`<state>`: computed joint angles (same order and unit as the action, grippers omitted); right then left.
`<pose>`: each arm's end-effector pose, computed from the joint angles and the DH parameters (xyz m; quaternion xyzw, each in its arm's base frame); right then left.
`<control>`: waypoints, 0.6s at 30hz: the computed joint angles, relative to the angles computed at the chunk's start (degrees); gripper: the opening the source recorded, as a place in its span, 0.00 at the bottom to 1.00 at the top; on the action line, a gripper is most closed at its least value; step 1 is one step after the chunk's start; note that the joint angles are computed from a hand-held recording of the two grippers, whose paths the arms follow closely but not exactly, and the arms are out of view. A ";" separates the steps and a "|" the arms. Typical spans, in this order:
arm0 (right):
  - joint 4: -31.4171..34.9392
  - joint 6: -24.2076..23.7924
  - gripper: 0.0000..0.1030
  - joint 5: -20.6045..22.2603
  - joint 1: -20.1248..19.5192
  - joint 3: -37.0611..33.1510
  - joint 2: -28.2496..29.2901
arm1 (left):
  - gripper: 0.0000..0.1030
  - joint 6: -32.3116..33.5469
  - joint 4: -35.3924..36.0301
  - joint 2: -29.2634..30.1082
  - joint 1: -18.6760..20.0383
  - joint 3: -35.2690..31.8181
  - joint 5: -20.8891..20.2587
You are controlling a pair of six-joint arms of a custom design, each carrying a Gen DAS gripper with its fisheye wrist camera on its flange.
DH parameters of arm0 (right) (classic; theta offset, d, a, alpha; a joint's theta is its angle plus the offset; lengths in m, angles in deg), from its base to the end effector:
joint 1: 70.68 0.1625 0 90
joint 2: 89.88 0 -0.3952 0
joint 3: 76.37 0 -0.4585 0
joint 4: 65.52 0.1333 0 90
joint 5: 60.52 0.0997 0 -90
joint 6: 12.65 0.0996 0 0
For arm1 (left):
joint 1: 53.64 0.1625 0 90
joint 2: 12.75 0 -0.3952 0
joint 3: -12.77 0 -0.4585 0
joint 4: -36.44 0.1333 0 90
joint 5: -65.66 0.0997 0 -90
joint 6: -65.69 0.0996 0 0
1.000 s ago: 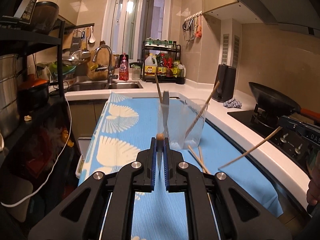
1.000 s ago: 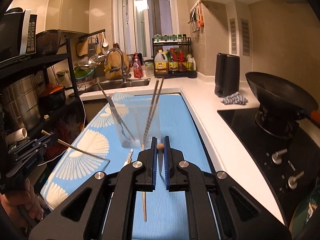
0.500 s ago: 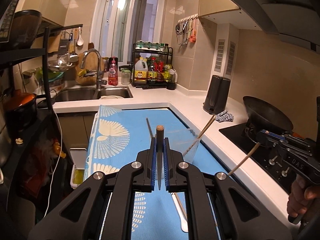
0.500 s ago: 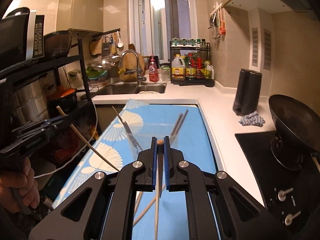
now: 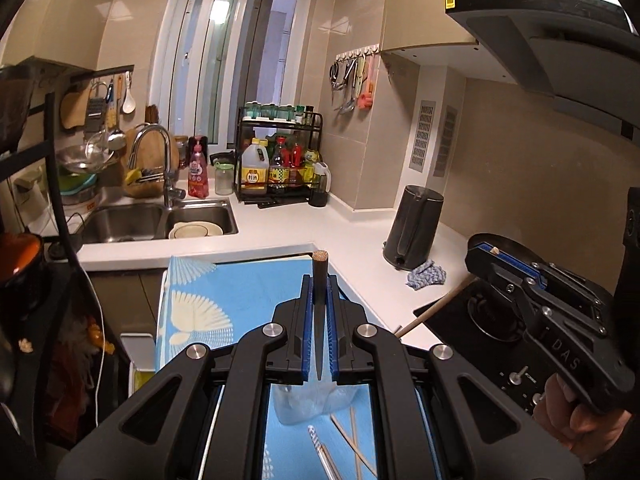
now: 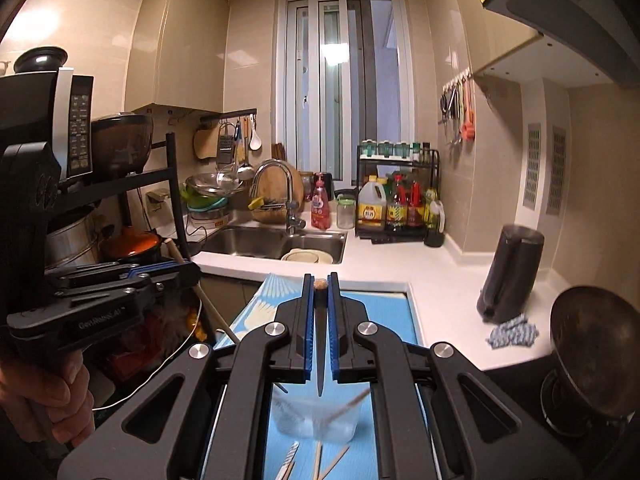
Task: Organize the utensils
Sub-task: 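Open left tool over the container while right tool drops its chopstick in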
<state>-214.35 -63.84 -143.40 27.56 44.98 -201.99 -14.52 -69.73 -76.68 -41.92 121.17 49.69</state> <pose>0.2077 -0.4182 0.4669 0.4717 -0.7740 0.4101 0.1008 -0.5171 -0.3412 0.1249 0.1341 0.7766 -0.5371 0.3007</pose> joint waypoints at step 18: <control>-9.36 -3.68 0.16 -6.82 -6.12 3.81 11.77 | 0.09 14.04 -20.35 5.06 10.83 4.63 -8.40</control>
